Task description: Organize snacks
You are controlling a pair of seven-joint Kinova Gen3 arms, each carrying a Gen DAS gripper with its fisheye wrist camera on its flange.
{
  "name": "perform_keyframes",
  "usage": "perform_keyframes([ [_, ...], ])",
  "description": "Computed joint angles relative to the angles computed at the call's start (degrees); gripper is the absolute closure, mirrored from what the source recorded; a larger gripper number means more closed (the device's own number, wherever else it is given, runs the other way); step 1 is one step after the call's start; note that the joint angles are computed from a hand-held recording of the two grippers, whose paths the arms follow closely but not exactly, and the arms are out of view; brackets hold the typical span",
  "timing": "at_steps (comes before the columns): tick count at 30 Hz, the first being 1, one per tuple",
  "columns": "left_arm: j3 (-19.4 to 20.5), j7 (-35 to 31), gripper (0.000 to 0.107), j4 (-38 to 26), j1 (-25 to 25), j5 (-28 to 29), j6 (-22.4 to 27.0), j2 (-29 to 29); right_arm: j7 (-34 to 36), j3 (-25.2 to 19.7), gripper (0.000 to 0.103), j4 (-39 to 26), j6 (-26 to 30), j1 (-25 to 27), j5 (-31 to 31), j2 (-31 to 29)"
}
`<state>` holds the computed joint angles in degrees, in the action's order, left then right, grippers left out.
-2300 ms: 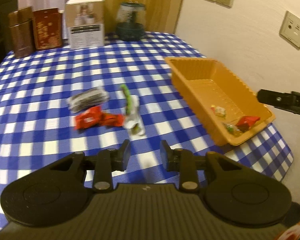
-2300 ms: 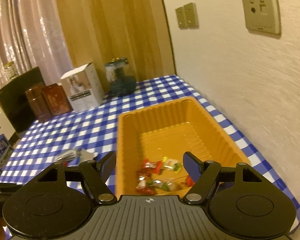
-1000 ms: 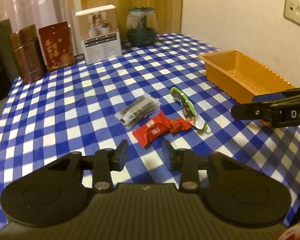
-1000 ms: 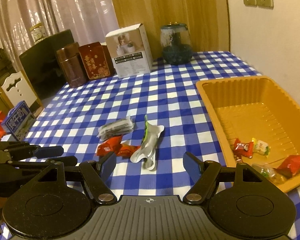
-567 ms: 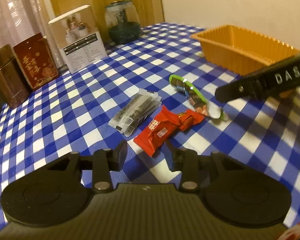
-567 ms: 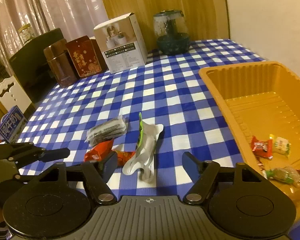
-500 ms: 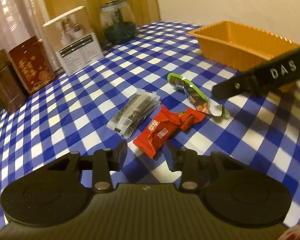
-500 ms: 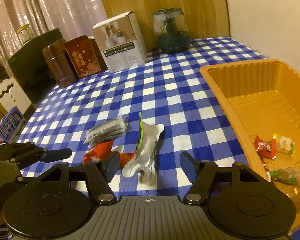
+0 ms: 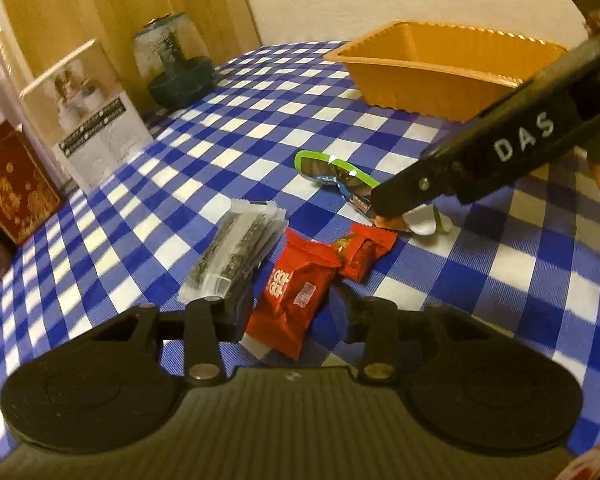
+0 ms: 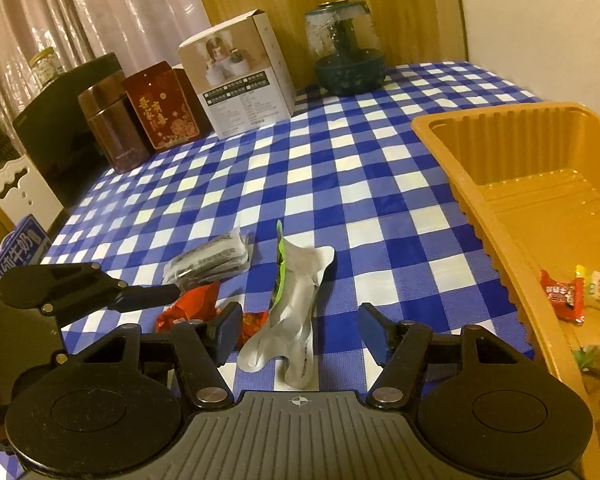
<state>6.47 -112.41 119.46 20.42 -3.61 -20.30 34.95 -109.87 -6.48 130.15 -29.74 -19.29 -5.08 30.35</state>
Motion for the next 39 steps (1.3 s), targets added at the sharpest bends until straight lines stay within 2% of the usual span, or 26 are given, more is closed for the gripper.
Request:
perform_keyframes([
  [4, -0.8, 3.8, 0.078, 0.0, 1.5, 5.4, 2.4, -1.3, 0.1, 0.2, 0.043, -1.1, -0.1, -0.4, -0.2, 1.0],
  [7, -0.3, 10.4, 0.079, 0.4, 1.4, 10.7, 4.4, -2.8, 0.9, 1.1, 0.046, -2.6, 0.6, -2.0, -2.0, 1.8],
  [11, -3.6, 15.9, 0.079, 2.0, 5.7, 16.2, 4.5, -4.4, 2.0, 2.7, 0.064, -4.8, 3.0, -4.2, -5.2, 2.6],
  [12, -5.0, 16.0, 0.079, 2.2, 7.3, 17.2, 4.5, -4.7, 2.3, 3.1, 0.072, -5.1, 3.6, -4.6, -5.7, 2.6],
  [13, -6.0, 16.0, 0.079, 2.6, 8.8, 17.9, 4.1, -4.8, 2.6, 3.3, 0.073, -5.3, 3.9, -4.8, -6.0, 2.7],
  [21, -11.6, 9.9, 0.077, 5.1, 17.3, 23.0, 0.2, -4.4, 4.4, 3.1, 0.075, -0.2, 5.1, -4.0, -4.8, -1.1],
  [24, -10.2, 7.6, 0.070, 5.3, 16.1, 21.9, -1.1, -3.9, 4.8, 2.9, 0.075, 3.7, 3.8, -3.9, -4.8, -3.0],
  [29, -8.0, 3.9, 0.068, 5.7, 14.4, 19.3, -3.6, -3.0, 5.3, 2.4, 0.075, 8.9, -1.4, -4.3, -5.7, -3.9],
  [32, -6.7, 2.5, 0.068, 5.2, 12.9, 17.9, -4.0, -2.3, 6.1, 2.5, 0.075, 10.1, -3.8, -5.1, -6.8, -3.5],
  [35, -4.8, 2.0, 0.068, 4.7, 10.3, 14.7, -3.9, -1.7, 6.5, 2.3, 0.075, 10.2, -4.0, -5.0, -6.8, -3.2],
  [39, -2.6, 3.2, 0.068, 3.7, 7.3, 11.8, -1.9, -1.7, 6.3, 1.9, 0.075, 10.7, -5.6, -4.6, -6.6, -2.8],
])
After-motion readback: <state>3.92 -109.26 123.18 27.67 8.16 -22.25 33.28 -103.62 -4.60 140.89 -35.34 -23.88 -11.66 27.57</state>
